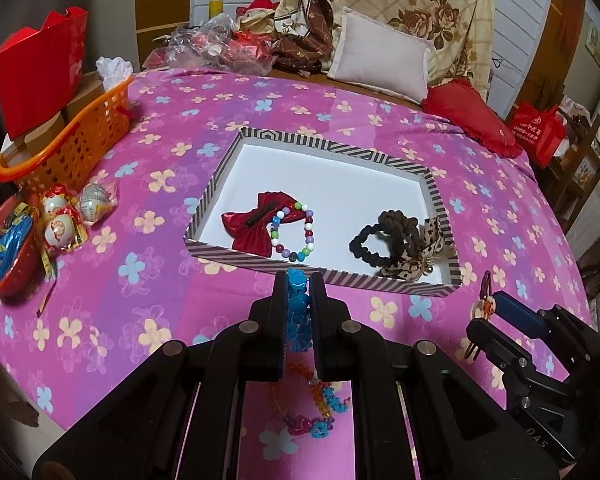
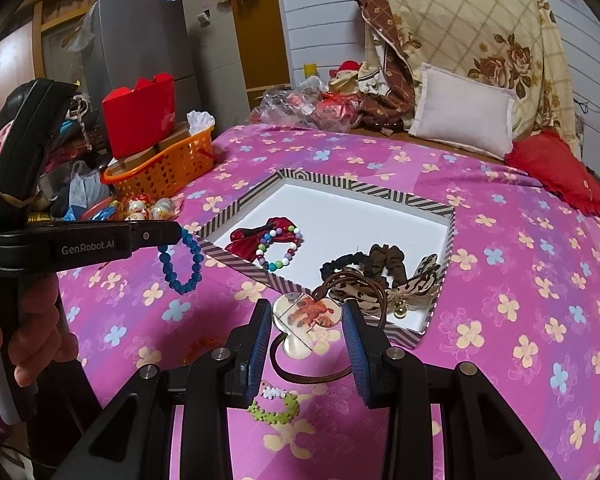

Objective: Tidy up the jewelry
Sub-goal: 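Carry the blue bracelet and the hair tie toward the white tray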

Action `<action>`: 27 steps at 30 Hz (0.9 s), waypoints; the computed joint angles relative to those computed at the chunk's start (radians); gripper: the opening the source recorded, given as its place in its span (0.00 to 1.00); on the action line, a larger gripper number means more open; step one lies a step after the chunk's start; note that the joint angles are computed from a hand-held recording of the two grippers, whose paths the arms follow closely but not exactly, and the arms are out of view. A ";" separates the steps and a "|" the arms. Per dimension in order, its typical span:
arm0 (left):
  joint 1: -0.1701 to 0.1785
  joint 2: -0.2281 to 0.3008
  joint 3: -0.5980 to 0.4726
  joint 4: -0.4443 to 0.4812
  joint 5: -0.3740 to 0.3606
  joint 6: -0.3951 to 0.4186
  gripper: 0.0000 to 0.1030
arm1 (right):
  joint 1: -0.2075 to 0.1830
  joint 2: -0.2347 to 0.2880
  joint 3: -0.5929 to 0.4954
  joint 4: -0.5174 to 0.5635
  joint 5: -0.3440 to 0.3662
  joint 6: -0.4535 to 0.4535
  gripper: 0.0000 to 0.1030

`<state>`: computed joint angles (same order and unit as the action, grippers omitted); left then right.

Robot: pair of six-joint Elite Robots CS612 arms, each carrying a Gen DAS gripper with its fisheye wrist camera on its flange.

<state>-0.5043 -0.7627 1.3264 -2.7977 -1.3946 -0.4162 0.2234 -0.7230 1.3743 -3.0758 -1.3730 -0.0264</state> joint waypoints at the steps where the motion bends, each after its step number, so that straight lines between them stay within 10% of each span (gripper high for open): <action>1: 0.000 0.002 -0.004 0.004 0.001 0.000 0.09 | -0.001 0.002 -0.002 0.001 0.001 0.001 0.34; 27: 0.008 0.048 -0.092 0.075 0.034 0.017 0.08 | -0.013 0.034 -0.069 0.054 -0.007 0.000 0.34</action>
